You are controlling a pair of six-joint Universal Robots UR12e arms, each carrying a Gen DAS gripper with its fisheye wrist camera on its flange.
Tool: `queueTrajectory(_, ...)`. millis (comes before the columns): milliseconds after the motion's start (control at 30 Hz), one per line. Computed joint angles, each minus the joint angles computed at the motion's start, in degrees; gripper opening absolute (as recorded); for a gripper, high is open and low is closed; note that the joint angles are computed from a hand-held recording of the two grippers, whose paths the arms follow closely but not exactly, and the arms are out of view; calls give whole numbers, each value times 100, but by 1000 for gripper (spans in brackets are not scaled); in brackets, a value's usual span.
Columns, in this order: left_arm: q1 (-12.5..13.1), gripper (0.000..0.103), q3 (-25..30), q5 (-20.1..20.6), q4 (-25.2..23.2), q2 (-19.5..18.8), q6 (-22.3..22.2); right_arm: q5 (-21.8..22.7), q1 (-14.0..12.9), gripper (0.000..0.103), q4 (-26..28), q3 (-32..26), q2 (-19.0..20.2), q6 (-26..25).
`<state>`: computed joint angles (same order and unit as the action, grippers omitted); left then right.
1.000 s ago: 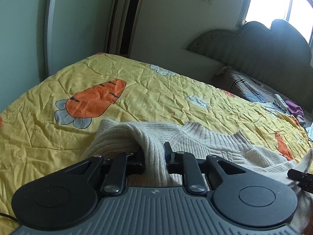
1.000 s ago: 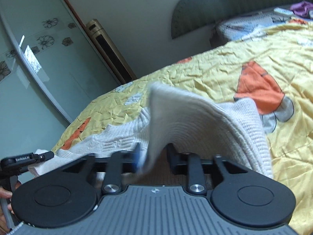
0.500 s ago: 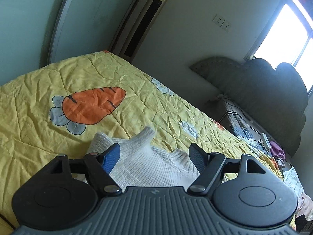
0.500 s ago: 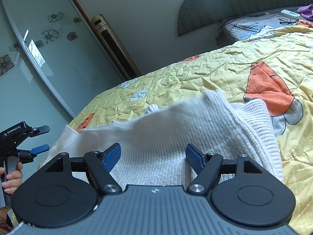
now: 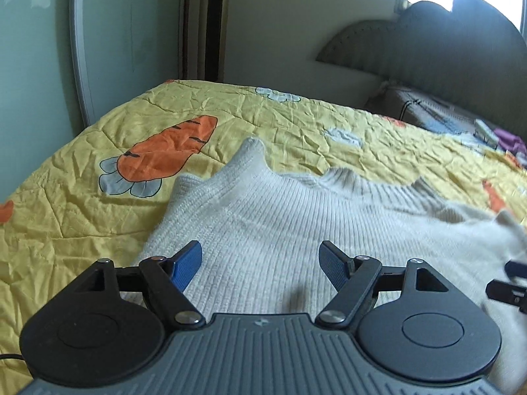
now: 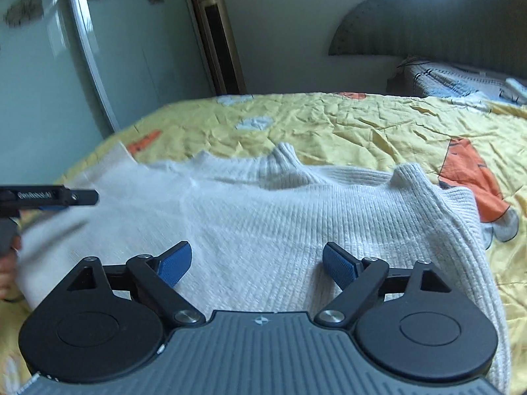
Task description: Fold small clothes
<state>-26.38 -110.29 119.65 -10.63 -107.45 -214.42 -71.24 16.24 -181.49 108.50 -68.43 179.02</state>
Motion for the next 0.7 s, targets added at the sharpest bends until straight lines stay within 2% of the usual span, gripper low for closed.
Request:
queueTrajectory(33, -14, 79, -6, 36, 5, -5, 58, -204, 60, 88, 6, 13, -26, -69)
queueTrajectory(133, -37, 82, -21, 71, 36, -20, 165, -699, 236, 101, -190, 116, -110, -358)
queueTrajectory(233, -69, 82, -10, 157, 10, -54, 246, -764, 331, 103, -420, 238, -153, -753)
queueTrajectory(333, -115, 86, -6, 248, 26, -91, 355, -941, 423, 103, -205, 209, -122, -1022)
queueTrajectory(467, -193, 88, -9, 456, 132, -167, 609, -752, 357, 103, -385, 270, -53, -632)
queueTrajectory(700, -264, 89, -44, 691, 391, -263, 790, -662, 331, 103, -1245, 460, 100, -616)
